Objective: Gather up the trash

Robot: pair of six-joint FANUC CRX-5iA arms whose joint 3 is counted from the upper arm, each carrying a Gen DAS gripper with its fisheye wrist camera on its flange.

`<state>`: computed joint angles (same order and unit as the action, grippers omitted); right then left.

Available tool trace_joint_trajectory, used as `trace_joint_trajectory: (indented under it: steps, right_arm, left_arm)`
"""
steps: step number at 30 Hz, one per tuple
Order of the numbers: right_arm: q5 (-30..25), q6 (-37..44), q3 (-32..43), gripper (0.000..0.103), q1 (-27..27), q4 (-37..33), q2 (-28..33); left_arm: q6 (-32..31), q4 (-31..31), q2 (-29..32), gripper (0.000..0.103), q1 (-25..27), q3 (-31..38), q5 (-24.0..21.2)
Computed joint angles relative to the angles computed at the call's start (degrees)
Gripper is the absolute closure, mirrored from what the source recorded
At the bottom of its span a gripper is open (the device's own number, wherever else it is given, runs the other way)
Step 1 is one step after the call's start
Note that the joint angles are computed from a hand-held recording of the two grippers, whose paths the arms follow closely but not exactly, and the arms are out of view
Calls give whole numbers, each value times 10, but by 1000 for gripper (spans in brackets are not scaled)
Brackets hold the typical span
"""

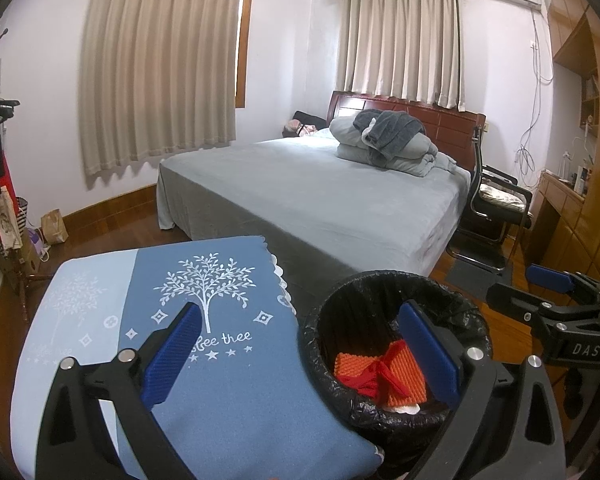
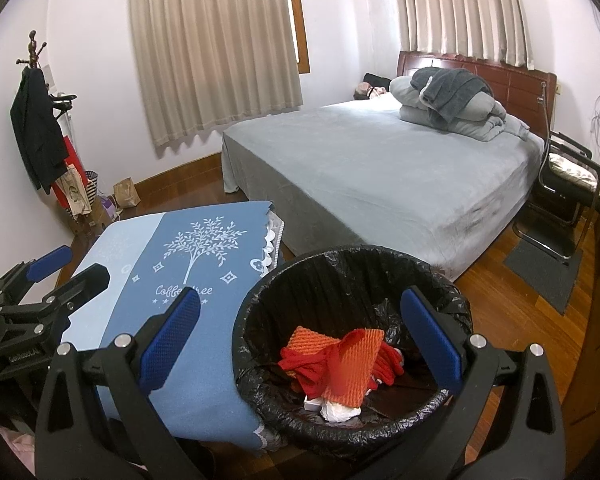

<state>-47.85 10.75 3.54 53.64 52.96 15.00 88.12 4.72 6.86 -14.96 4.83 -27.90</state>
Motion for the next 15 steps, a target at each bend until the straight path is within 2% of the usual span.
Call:
trace_joint_trajectory:
  steps: [15]
  right_arm:
    - [-1, 1, 2, 5, 0, -1, 1]
  left_arm:
    - [-1, 1, 0, 6, 0, 0, 0]
